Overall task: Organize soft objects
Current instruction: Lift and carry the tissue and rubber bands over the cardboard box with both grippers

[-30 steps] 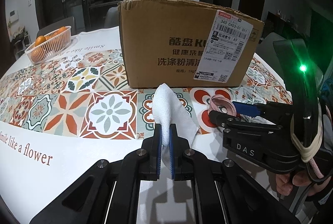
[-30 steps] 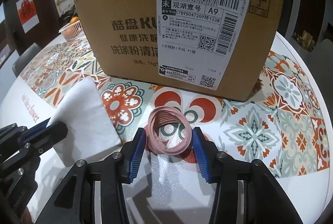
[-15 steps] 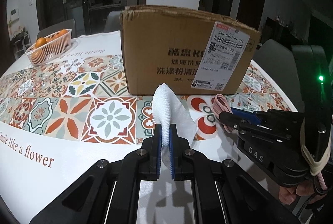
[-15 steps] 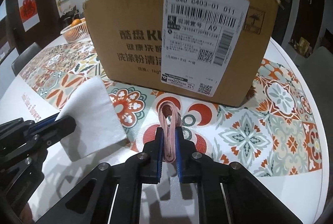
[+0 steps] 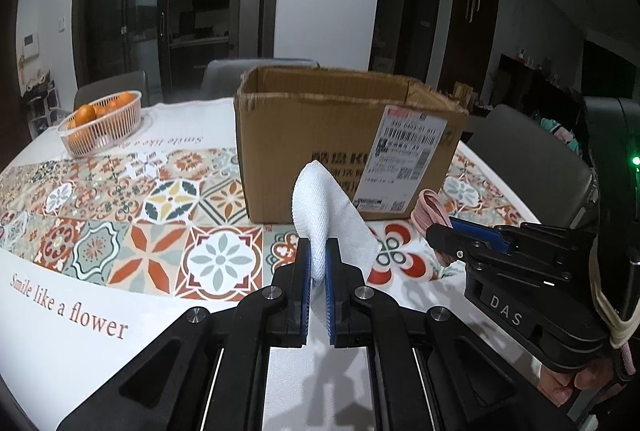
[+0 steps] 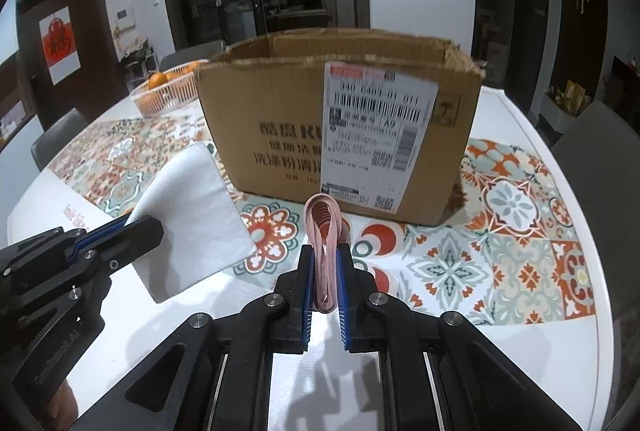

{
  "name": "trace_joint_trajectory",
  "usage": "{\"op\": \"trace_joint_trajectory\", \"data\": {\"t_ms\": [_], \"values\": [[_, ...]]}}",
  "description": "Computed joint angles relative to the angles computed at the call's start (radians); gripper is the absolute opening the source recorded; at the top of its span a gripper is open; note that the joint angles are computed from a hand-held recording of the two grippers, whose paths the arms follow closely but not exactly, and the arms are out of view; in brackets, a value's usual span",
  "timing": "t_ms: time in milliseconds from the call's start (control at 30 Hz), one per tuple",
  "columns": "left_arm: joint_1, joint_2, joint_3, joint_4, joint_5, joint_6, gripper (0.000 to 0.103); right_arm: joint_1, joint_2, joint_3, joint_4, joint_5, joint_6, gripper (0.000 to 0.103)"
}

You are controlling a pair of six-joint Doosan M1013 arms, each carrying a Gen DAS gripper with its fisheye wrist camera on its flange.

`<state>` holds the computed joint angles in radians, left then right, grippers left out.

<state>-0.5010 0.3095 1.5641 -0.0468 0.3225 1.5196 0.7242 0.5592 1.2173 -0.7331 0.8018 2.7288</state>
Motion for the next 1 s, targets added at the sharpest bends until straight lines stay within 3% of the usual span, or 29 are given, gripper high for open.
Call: {"op": "trace_joint_trajectory", "data": {"t_ms": [567, 1000], "values": [[0.007, -0.04, 0.002, -0.045, -0.124, 0.093, 0.008, 0.033, -0.034, -0.01, -0.224, 0.009, 0.169, 0.012], [0.009, -0.035, -0.035, -0.208, -0.196, 0.284, 0.008, 0.033, -0.054, -0.013, -0.372, 0.007, 0.279, 0.012]]}}
